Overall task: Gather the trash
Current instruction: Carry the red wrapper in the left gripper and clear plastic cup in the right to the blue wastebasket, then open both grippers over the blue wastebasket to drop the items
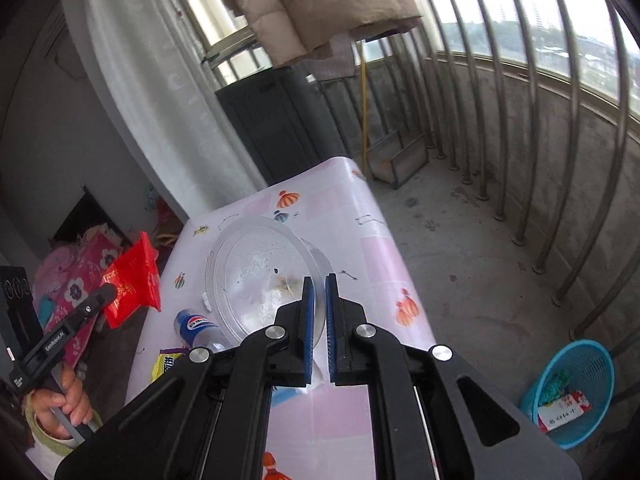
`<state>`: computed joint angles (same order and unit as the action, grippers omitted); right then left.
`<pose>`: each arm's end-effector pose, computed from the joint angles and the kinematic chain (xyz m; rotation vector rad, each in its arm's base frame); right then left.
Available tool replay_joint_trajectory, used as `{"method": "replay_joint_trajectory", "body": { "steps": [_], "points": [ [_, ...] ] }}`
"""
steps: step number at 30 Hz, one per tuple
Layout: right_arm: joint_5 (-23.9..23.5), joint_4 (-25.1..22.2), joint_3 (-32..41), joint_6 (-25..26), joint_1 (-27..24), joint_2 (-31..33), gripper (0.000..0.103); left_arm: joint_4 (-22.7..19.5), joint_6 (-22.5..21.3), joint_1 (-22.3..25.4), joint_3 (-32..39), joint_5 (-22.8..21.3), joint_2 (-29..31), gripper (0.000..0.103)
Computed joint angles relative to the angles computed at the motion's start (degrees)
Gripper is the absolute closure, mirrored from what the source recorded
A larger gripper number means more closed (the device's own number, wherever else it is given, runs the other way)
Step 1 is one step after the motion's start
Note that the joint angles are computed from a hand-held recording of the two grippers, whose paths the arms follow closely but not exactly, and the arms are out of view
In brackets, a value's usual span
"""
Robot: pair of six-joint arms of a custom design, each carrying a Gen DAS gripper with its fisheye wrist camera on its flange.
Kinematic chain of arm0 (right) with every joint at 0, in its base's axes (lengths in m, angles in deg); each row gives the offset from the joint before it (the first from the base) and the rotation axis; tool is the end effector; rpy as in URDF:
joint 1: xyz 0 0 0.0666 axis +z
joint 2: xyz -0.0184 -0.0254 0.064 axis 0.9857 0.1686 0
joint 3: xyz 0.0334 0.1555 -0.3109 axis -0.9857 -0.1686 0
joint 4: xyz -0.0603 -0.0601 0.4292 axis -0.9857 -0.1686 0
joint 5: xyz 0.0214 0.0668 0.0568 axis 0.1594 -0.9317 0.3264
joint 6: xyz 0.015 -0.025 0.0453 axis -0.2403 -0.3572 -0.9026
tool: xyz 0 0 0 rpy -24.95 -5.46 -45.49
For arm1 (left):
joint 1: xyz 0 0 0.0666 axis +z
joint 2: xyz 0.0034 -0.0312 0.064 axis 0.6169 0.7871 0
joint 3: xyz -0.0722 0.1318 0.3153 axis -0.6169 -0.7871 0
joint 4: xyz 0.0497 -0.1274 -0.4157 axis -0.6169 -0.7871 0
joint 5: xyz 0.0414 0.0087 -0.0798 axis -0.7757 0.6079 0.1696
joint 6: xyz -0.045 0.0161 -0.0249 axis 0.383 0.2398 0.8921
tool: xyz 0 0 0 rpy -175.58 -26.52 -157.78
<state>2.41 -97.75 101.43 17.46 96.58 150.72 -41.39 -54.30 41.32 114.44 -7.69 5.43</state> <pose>0.4212 0.1321 0.6499 -0.0899 2.2798 0.6204 0.3604 0.0092 0.6467 0.0296 2.1215 -0.3412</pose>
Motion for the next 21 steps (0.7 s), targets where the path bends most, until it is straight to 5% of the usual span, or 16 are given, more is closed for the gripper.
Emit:
{"method": "replay_joint_trajectory", "body": {
  "steps": [6,12,17,21],
  "points": [
    [1.26,-1.50,-15.75,-2.95,-14.30,-13.96,0.097,-1.81,-1.43,-17.72,0.77,-1.64,3.76,0.102],
    [-0.33,-3.29,-28.65,-5.06,-30.60,-22.22,0.097,-6.83,-2.37,-32.34,8.13,-3.13,15.81,0.102],
    [-4.19,-1.70,-37.34,-7.85,-41.17,-22.77,0.097,-12.96,-4.45,-40.08,19.72,-5.58,30.20,0.101],
    [-6.01,2.22,-40.44,-11.51,-44.83,-19.53,0.097,-18.38,-6.16,-43.41,29.70,-8.62,41.61,0.101]
  ]
}}
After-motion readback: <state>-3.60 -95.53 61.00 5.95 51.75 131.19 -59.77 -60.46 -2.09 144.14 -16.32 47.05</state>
